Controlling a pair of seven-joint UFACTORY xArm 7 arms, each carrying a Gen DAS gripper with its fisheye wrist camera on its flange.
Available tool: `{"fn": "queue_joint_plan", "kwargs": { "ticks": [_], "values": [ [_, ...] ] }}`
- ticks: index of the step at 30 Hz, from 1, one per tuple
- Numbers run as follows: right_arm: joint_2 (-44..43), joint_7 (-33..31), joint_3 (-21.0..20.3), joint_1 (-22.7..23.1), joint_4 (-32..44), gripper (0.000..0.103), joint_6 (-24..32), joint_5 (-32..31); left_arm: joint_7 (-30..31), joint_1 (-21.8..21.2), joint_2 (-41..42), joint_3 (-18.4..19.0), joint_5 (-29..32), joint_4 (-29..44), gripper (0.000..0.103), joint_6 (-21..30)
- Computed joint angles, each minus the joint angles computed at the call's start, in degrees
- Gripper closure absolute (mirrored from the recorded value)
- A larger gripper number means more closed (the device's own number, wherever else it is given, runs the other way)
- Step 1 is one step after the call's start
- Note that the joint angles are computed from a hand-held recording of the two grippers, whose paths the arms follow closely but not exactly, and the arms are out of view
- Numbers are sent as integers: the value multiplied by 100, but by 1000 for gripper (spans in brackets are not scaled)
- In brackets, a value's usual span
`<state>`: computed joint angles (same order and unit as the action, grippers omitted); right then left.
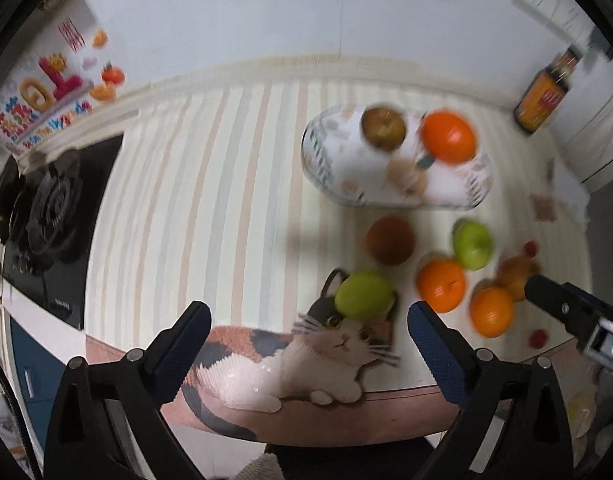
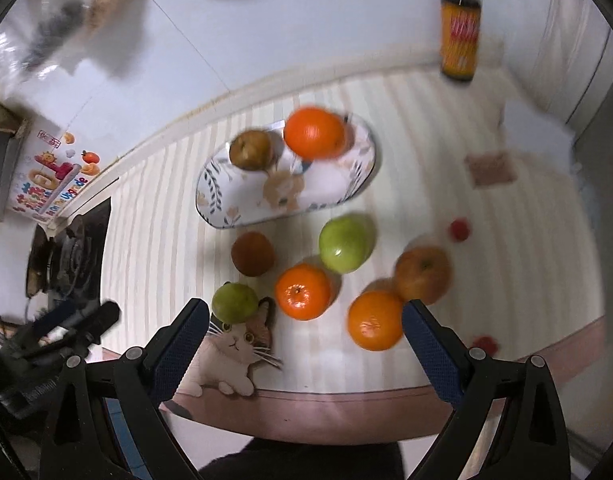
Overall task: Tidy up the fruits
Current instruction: 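Grasp the green apple with the left tool while the right tool grasps a tangerine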
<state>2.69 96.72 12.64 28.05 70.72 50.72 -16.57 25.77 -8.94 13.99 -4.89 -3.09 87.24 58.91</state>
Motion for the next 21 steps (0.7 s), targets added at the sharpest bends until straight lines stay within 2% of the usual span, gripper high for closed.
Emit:
{"fn": "queue_joint_plan", "kwargs": {
  "ticks": [1, 3, 5, 10, 13, 17, 21],
  "values": [
    [78, -111, -36, -54, -143, 7, -262, 146, -81, -38, 85, 19, 116, -3, 2, -13],
    [377, -474, -91, -159, -249, 18, -684, 565, -309, -119, 261, 68, 381, 12, 2, -10],
    [615, -751, -135, -185, -253, 22, -957, 765, -487, -163, 447, 109, 566, 79, 2, 18],
    [1486, -1734, -180, -237, 329, 26, -812, 1382, -721, -160, 776, 130, 656, 329, 2, 287],
    [1887, -2242, -203, -252, 577, 37, -846, 1663, -815, -121, 1071, 100, 485, 717, 2, 687],
    [1946, -2444, -306, -142, 694, 38, -695, 1667, -969, -61, 1621, 22, 85, 1450, 2, 1418],
    [1713, -2557, -257, -105, 371, 38, -931, 1891, -1038, -97, 2059, -39, -104, 1955, 2, 1861]
  ]
}}
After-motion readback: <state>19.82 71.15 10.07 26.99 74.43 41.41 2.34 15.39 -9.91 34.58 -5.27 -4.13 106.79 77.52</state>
